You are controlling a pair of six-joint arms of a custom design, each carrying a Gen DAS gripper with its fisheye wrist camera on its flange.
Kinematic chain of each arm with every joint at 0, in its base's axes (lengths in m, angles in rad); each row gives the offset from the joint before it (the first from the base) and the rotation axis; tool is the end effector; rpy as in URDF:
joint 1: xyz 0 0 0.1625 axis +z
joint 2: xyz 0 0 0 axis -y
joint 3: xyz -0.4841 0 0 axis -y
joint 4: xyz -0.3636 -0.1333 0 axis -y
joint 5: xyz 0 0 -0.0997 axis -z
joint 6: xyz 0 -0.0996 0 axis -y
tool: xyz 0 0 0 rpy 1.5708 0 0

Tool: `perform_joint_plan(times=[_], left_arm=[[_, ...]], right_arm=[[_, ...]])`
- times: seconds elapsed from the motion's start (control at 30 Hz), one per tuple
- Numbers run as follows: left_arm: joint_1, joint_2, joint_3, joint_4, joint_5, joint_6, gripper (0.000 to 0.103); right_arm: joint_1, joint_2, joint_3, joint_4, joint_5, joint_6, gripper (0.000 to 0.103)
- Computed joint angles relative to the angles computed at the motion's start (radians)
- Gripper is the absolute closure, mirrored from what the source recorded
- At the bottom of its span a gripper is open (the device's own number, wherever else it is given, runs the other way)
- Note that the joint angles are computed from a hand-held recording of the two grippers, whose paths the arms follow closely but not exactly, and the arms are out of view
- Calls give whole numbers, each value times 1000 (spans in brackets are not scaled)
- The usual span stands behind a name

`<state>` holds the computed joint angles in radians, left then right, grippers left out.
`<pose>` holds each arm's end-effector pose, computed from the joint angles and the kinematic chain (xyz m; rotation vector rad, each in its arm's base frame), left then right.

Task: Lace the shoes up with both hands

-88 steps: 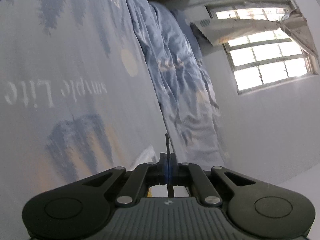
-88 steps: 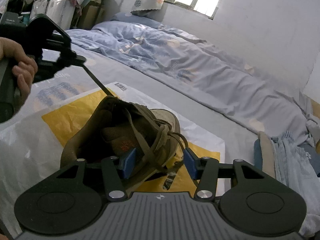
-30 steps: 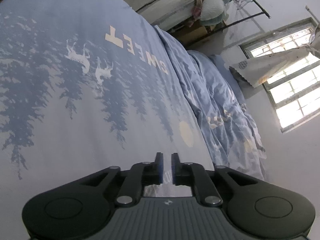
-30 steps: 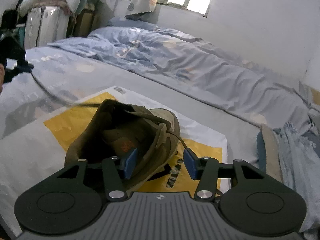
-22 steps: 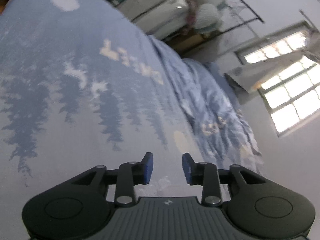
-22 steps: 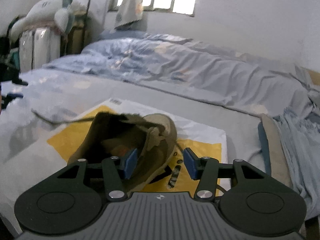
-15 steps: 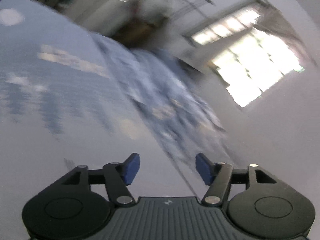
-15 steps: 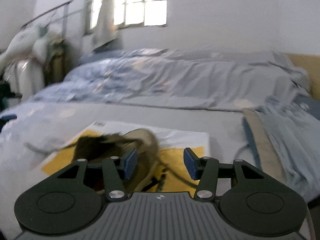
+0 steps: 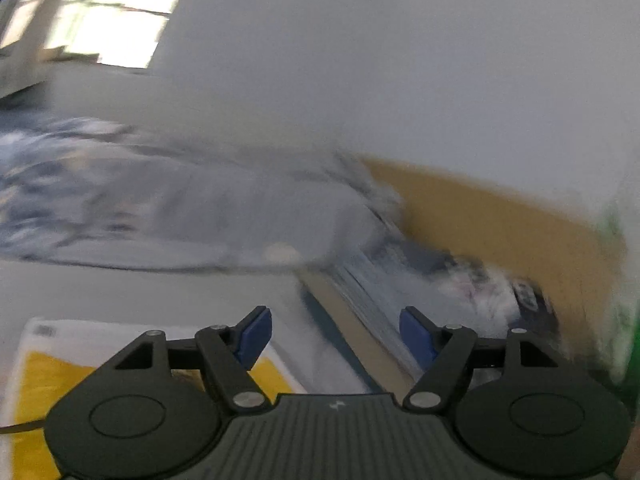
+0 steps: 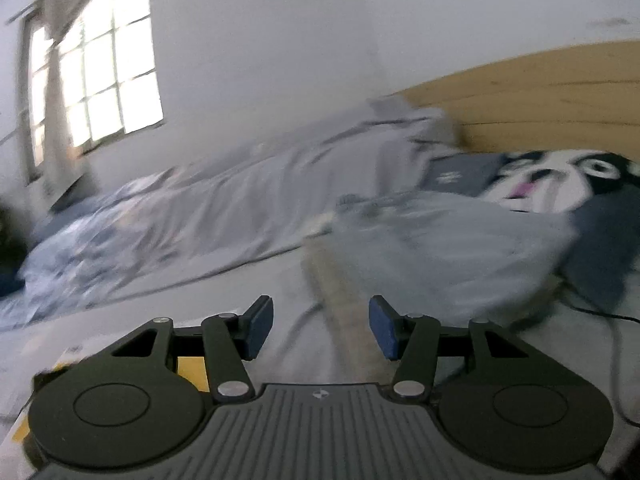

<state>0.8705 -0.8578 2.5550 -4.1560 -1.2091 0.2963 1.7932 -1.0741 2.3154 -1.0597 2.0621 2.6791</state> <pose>-0.1328 -0.4191 0.1865 1.0704 2.4525 -1.3401 0.1761 -0.3874 0.1301 0.2807 -2.0432 1.6091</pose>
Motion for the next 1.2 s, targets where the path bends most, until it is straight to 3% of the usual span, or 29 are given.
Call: perform_joint_plan(times=[0.2,0.33,0.47,0.53,0.8,0.9,0.97,1.2], left_arm=[[-98,163,-24,113,84,92,33],[-122,245,-76,191,138,137,35],[-127,307,-134,272,158,161,62],[-130,332,-164,312,173,179,69],[-110,381,-249,426,205,190,76],[-100,390,-263,432,210,181,84],[-96,392,-265,433,201,188,95],[-71,397,-252,362,178,163,102]], right_arm=[[-42,-84,39,-12,-20,73,48],[-53,-112,40,18,-30,100,47],[-69,-138,47,33,-44,122,47],[-83,-154,52,46,-58,138,47],[-131,-206,68,92,-109,180,47],[-148,-220,70,112,-129,197,47],[-155,-225,69,124,-139,203,47],[-167,-232,66,142,-149,210,47]])
